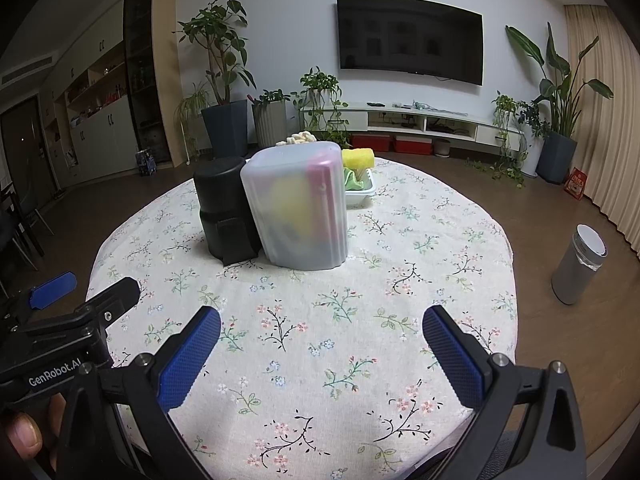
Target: Organize soft objects
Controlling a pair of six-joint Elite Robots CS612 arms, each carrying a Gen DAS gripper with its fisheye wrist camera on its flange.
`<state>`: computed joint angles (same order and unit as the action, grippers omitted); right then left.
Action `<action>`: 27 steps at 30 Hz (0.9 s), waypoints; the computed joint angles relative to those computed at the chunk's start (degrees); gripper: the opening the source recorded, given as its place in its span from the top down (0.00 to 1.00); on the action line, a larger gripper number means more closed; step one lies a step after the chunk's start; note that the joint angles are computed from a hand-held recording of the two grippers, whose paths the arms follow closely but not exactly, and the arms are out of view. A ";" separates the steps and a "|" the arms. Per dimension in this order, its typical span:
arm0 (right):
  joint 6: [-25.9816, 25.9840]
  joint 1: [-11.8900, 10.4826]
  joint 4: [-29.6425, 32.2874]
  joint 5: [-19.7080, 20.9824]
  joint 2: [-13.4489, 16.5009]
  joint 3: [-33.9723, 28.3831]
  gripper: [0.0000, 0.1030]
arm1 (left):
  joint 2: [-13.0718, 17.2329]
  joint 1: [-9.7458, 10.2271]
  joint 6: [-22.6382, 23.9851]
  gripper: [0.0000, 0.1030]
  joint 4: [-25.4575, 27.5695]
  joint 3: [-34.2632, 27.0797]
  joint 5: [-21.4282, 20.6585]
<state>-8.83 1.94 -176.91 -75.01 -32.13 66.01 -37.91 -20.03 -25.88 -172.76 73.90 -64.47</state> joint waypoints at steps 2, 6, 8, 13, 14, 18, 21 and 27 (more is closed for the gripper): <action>0.10 0.02 -0.11 -0.08 0.06 0.01 0.00 | 0.01 -0.02 0.16 0.00 -0.08 0.00 0.03; 0.28 0.07 -0.47 -0.25 0.07 0.35 0.00 | 0.07 -0.04 0.51 0.00 -0.23 -0.10 -0.03; 0.23 0.04 -0.48 -0.19 0.06 0.33 0.00 | 0.03 -0.08 0.56 0.00 -0.22 -0.08 -0.08; 0.26 0.05 -0.51 -0.21 0.07 0.32 0.00 | 0.00 -0.13 0.44 0.00 -0.07 -0.06 0.01; 0.25 0.05 -0.46 -0.24 0.06 0.30 0.00 | 0.01 -0.13 0.39 0.00 -0.02 -0.06 0.00; 0.25 0.03 -0.36 -0.19 0.05 0.27 0.00 | 0.05 -0.15 0.38 0.00 0.06 -0.10 -0.09; 0.17 0.04 -0.48 -0.30 0.02 0.40 0.00 | 0.05 -0.12 0.55 0.00 0.07 -0.09 -0.30; 0.50 -0.04 -0.77 -1.11 0.19 0.30 0.00 | 0.02 -0.10 1.21 0.00 0.26 -0.31 -0.55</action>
<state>-8.33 1.90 -177.68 -76.12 -31.93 66.32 -37.88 -20.13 -24.67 -172.50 73.60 -65.02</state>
